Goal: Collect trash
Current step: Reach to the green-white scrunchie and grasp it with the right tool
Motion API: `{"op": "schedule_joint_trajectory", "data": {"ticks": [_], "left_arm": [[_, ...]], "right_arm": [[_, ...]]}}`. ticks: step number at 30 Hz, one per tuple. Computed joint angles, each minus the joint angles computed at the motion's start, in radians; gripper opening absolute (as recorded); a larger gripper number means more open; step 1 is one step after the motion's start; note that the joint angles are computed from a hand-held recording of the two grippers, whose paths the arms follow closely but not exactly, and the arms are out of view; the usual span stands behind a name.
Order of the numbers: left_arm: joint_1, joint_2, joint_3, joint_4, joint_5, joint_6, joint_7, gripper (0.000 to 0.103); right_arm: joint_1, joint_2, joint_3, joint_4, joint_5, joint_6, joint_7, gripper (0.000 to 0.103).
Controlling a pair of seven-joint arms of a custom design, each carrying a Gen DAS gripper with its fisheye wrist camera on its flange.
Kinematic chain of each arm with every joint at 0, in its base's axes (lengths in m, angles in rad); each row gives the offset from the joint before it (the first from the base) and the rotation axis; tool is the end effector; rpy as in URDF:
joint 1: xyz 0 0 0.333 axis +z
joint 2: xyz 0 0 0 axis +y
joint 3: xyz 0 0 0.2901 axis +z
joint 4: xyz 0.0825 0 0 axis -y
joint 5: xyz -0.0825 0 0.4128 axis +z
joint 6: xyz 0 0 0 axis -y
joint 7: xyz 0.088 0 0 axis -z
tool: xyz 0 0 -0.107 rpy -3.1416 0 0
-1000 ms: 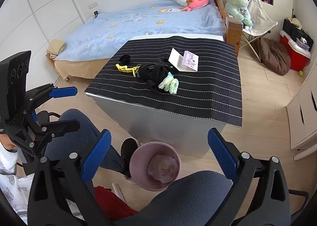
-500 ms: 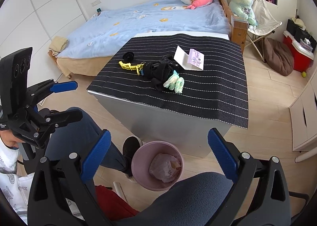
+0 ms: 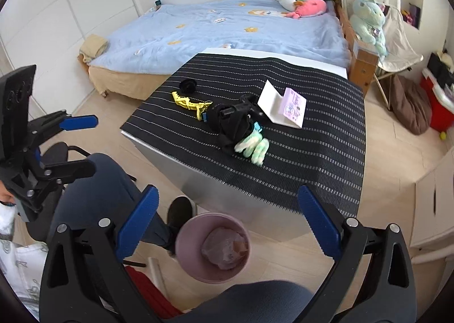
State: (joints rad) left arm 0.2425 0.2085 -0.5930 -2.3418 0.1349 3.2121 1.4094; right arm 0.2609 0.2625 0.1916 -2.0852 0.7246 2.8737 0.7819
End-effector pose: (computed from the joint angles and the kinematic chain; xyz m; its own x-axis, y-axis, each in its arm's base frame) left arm 0.5367 -0.2086 0.2940 -0.3169 -0.9381 0.1399 -0.7569 0.1612 -0.6333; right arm 0.5813 0.2380 0.3038 0.5706 -0.8080 -0.1470 -0.7142 -0.3999 -0.5745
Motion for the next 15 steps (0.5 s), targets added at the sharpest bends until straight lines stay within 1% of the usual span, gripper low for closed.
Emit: {"op": "schedule_joint_trajectory", "data": {"ticks": [2, 4, 6, 8, 11, 13, 15], "left_arm": [[0.02, 0.003, -0.017, -0.001, -0.004, 0.006, 0.0, 0.095], [0.046, 0.006, -0.038, -0.003, -0.003, 0.01, -0.005, 0.095], [0.082, 0.011, -0.069, -0.006, 0.0, 0.01, -0.011, 0.095], [0.098, 0.012, -0.081, -0.011, 0.008, 0.011, -0.018, 0.095], [0.122, 0.01, -0.096, -0.016, 0.02, 0.015, -0.034, 0.095], [0.131, 0.01, -0.098, -0.018, 0.029, 0.016, -0.045, 0.095], [0.146, 0.014, -0.104, -0.019, 0.037, 0.018, -0.057, 0.095]], "right_arm": [[0.013, 0.028, -0.023, 0.041, -0.066, -0.029, 0.023, 0.097], [0.016, 0.066, -0.038, 0.097, -0.127, -0.079, 0.039, 0.097], [0.022, 0.103, -0.053, 0.146, -0.188, -0.114, 0.059, 0.097], [0.031, 0.15, -0.068, 0.206, -0.261, -0.153, 0.071, 0.097], [0.034, 0.208, -0.077, 0.279, -0.342, -0.197, 0.059, 0.097], [0.033, 0.238, -0.077, 0.32, -0.377, -0.224, 0.049, 0.095], [0.034, 0.274, -0.08, 0.372, -0.407, -0.265, 0.043, 0.087]]}}
